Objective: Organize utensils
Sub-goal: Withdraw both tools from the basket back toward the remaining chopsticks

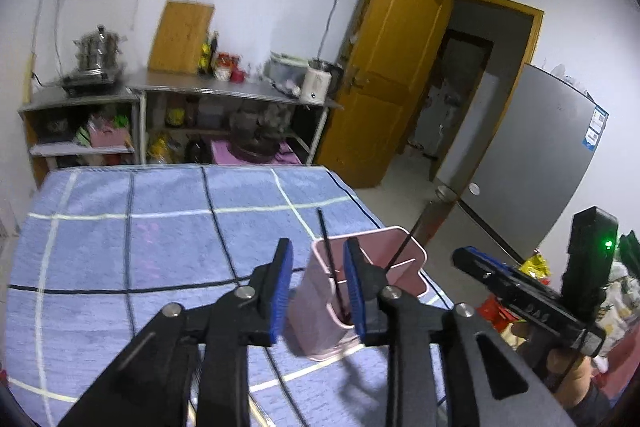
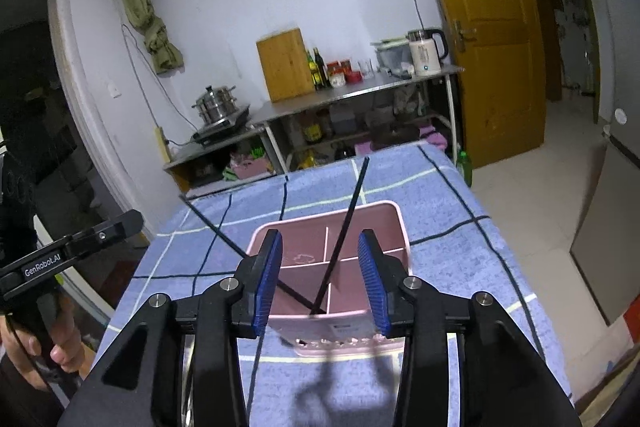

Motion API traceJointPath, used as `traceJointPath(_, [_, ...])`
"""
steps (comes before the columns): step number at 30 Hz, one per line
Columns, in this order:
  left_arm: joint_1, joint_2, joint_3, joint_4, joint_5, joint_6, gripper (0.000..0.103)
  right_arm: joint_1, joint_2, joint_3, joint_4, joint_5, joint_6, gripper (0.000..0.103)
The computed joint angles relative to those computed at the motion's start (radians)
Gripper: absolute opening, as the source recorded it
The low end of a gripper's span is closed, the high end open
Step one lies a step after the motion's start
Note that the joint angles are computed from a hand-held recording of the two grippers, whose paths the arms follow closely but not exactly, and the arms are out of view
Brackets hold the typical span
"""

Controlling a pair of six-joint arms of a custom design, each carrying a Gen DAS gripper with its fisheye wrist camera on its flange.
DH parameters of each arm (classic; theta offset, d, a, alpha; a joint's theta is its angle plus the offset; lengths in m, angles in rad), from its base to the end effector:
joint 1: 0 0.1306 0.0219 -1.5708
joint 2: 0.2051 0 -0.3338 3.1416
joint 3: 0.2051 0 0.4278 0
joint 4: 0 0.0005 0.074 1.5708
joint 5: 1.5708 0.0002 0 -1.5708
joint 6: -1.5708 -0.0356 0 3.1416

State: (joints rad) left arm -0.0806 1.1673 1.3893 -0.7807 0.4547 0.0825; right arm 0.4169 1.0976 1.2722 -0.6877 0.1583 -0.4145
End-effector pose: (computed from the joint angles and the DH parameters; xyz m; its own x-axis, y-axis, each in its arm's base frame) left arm 0.4604 -0.0534 0.4957 -0.5631 -0.0288 -0.8259 0.3985 0.8661 -0.3019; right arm 0.4137 0.1765 0.4730 -0.5213 0.2041 -0.8286 -0.0703 0.9574 0.2800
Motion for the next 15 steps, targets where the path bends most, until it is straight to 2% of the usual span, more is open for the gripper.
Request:
traceJointPath(1, [0.007, -0.021, -0.016, 0.009, -0.010, 0.000, 0.049, 0.011, -0.016, -0.011, 0.005, 0.017, 0.003, 0.040])
traceJointPath(2, [0.016, -0.042, -0.035, 0.021, -0.018, 0.002, 0.053, 0.020, -0.031, -0.023, 0.011, 0.025, 0.006, 0.040])
traceJointPath(9, [0.080, -0.171, -0.167, 0.049, -0.064, 0.013, 0.054, 0.086, -0.095, -0.073, 0.018, 0.078, -0.005, 0.040])
traceJointPath(15, [0.130, -0.238, -0.270, 0.030, -0.082, 0.016, 0.054, 0.122, -0.117, -0.109, 0.005, 0.044, -0.029, 0.040])
